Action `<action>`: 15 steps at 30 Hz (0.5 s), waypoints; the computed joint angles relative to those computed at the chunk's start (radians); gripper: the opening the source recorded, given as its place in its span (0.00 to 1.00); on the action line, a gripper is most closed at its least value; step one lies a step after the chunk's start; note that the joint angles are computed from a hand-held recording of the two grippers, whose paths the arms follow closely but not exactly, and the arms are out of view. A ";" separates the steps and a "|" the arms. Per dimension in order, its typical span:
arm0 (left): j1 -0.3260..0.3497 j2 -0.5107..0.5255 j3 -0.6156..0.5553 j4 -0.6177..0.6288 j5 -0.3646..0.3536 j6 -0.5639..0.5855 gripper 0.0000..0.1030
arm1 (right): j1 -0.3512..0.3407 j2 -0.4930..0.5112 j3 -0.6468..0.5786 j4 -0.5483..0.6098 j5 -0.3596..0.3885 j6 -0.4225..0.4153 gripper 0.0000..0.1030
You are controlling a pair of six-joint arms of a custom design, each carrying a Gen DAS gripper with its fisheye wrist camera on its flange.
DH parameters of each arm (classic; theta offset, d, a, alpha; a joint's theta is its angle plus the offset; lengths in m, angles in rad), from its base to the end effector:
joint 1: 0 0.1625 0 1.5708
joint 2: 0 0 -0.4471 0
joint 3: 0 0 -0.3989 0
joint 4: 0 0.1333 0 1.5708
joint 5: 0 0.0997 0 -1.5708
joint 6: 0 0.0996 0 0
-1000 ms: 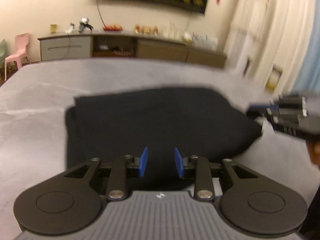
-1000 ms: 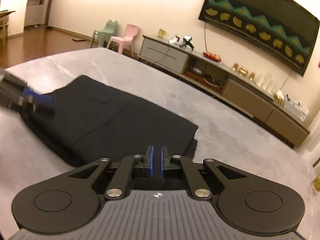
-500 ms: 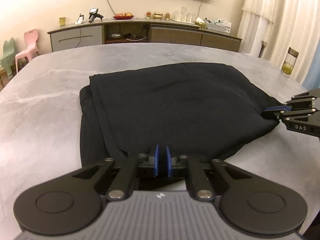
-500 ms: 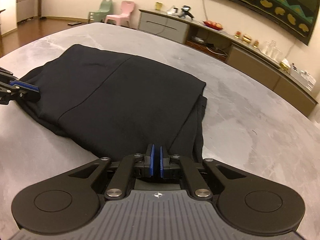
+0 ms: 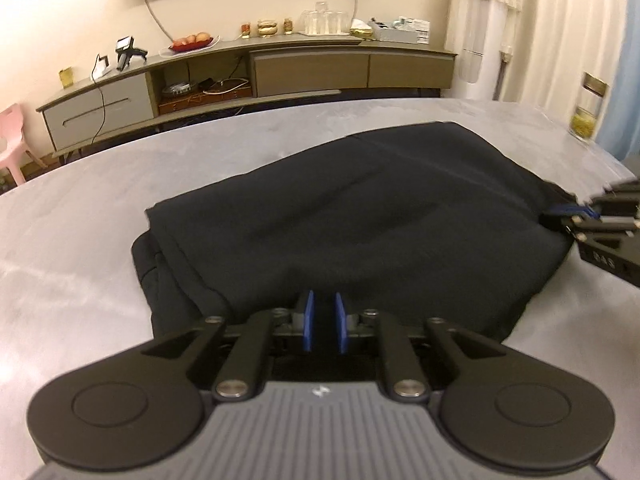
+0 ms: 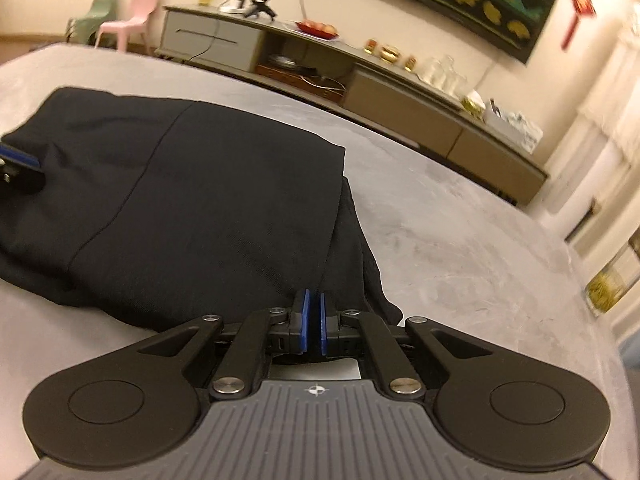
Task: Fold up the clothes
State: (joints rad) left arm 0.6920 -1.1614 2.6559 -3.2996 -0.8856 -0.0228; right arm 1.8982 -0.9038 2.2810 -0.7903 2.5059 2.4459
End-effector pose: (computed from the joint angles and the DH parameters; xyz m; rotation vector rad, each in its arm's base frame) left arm -0.1236 -0.3574 0.1230 0.9587 2.3587 -0.6648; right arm 0.1620 -0.3118 0.0066 0.4895 -1.9386 0.8384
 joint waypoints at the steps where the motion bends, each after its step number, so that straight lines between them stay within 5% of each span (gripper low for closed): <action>1: 0.004 -0.008 -0.019 0.044 -0.002 -0.033 0.13 | -0.012 -0.017 -0.005 0.041 -0.021 0.015 0.03; 4: -0.027 -0.069 -0.019 0.196 -0.047 -0.077 0.24 | -0.051 -0.091 -0.030 0.264 -0.088 0.125 0.04; 6: -0.067 -0.094 0.018 0.222 -0.039 -0.075 0.30 | -0.056 -0.120 -0.017 0.249 -0.023 0.110 0.18; 8: -0.101 -0.155 0.050 0.278 -0.055 -0.095 0.30 | -0.059 -0.157 0.028 0.153 -0.006 0.069 0.18; 11: -0.134 -0.280 0.091 0.358 -0.113 -0.088 0.30 | -0.061 -0.230 0.091 0.135 -0.145 0.125 0.19; 15: -0.127 -0.307 0.118 0.419 -0.107 -0.025 0.31 | -0.054 -0.211 0.114 0.117 -0.280 0.049 0.47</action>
State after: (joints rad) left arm 0.5650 -1.4681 2.7735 -2.8803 -0.9921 -0.0481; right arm 1.8444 -1.1148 2.3953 -0.6731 2.2255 2.4944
